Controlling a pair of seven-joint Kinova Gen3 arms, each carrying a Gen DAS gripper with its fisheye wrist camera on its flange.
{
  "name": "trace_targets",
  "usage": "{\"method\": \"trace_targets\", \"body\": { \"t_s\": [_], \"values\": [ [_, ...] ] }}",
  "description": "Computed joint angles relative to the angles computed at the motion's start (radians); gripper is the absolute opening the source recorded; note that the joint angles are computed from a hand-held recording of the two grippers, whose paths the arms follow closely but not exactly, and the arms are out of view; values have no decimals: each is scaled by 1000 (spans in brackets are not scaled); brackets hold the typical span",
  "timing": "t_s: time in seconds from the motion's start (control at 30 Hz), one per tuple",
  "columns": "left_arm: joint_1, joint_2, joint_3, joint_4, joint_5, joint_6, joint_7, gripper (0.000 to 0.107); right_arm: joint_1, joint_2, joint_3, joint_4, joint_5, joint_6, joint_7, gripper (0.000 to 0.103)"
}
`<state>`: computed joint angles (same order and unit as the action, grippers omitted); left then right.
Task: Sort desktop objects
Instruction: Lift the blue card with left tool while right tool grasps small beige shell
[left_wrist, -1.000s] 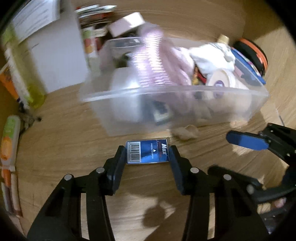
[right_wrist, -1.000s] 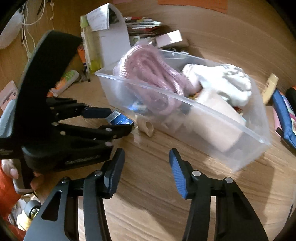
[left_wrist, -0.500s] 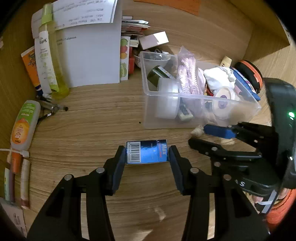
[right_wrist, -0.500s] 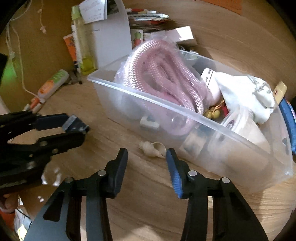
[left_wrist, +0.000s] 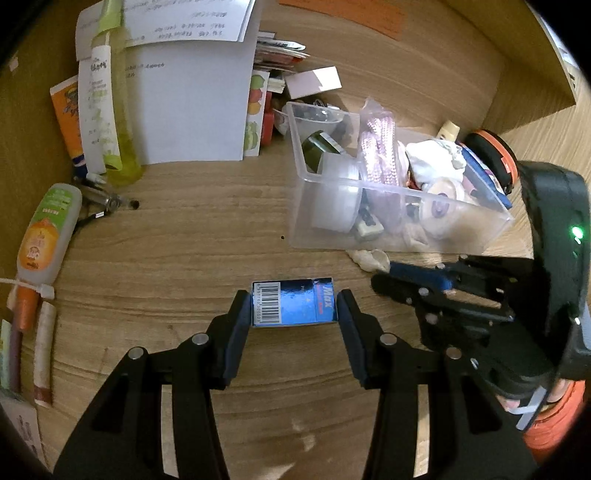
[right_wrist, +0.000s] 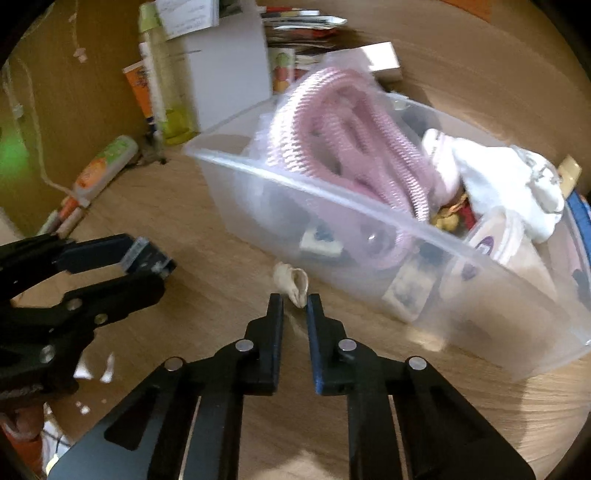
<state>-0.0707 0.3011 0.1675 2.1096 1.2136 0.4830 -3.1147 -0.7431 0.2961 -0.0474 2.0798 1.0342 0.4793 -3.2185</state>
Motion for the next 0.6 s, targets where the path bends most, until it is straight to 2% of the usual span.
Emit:
{"method": "trace_targets", "body": {
  "t_s": [0.07, 0.17, 0.33, 0.53, 0.6],
  "values": [
    [-4, -2, 0, 3, 7, 2, -6, 47, 1, -1, -27, -7, -18, 28, 34, 12],
    [0, -6, -2, 5, 12, 3, -11, 47, -38, 14, -27, -32, -32, 101, 58, 13],
    [7, -9, -3, 9, 15, -1, -15, 47, -30, 23, -27, -52, -32, 124, 65, 37],
    [7, -14, -11, 11, 27, -3, -19, 47, 17, 34, -15, -59, -61, 47, 93, 38],
    [4, -12, -14, 10, 33, 0, -22, 47, 9, 25, 8, -50, -59, 11, 64, 38]
  ]
}}
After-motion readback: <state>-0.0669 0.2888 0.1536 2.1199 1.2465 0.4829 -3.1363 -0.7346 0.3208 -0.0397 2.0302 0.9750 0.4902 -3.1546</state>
